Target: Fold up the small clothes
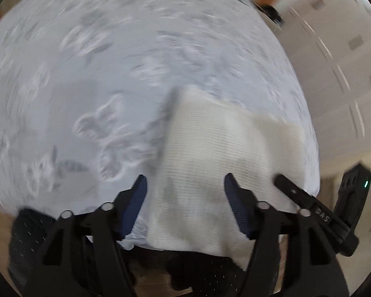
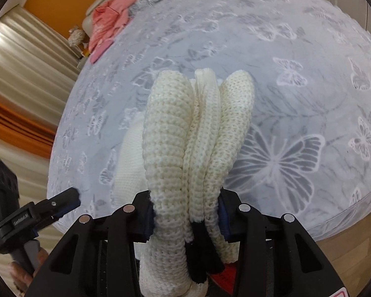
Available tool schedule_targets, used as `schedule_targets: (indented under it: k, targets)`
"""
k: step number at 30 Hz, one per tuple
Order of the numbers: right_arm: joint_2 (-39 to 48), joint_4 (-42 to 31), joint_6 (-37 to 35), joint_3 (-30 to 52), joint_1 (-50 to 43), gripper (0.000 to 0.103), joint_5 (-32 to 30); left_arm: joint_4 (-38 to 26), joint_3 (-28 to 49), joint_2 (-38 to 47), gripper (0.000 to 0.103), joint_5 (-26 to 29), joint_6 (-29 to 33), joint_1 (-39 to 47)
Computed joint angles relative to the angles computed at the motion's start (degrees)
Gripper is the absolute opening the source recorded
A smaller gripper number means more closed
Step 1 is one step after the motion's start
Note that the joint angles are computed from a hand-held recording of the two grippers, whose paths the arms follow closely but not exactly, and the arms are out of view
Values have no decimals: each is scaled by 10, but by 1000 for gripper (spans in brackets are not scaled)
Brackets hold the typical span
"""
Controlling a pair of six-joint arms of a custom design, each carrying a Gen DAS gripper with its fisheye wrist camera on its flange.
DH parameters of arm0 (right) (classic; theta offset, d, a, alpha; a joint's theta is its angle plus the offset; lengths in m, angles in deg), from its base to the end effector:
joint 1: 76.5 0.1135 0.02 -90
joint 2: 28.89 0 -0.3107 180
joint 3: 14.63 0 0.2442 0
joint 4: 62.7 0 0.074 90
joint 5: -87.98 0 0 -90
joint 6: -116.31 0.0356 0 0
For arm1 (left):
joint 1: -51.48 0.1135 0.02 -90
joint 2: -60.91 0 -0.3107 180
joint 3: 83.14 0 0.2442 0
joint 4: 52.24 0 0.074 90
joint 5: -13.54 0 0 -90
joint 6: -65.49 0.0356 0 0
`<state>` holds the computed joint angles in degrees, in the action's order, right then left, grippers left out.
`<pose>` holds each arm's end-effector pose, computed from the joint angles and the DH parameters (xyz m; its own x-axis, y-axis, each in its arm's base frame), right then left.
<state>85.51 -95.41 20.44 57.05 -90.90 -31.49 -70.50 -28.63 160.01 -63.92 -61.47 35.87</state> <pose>0.3474 -0.0711 0.1292 -0.9424 0.1500 -0.2989 0.0003 0.8941 0.4479 0.2798 -0.0862 0.1521 -0.9001 -0.3579 -0.2485 -0.2291 0.8739 -0.4287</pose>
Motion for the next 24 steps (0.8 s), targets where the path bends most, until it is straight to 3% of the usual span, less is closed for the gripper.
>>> schedule_targets:
  k: [3, 8, 9, 11, 13, 15, 16, 17, 18, 20, 24]
  targets:
    - [53, -25, -21, 45, -23, 39, -12, 34, -17, 43, 66, 24, 10, 38]
    - [163, -116, -42, 153, -50, 42, -30, 110, 12, 128, 79, 59, 7, 27]
    - [172, -122, -45, 159, -51, 45, -29, 121, 22, 145, 79, 59, 3, 20]
    - [180, -122, -48, 158, -55, 51, -35, 145, 47, 188, 91, 67, -5, 6]
    - [177, -106, -42, 145, -58, 55, -40, 99, 100, 243, 91, 59, -18, -9]
    - [172, -84, -35, 130, -57, 56, -35, 115, 113, 276, 92, 89, -55, -8]
    - [170, -75, -31, 123, -55, 56, -32, 152, 102, 283, 86, 109, -89, -4]
    - [167, -67, -28, 117, -54, 56, -31, 169, 96, 283, 70, 120, -100, -3]
    - [163, -58, -25, 110, -52, 51, -30, 176, 96, 283, 66, 133, -104, -2]
    - [141, -34, -25, 88, -41, 43, -11, 133, 107, 259, 48, 114, -84, -10]
    - [76, -13, -21, 49, -27, 39, -5, 63, 113, 185, 41, 69, -37, -35]
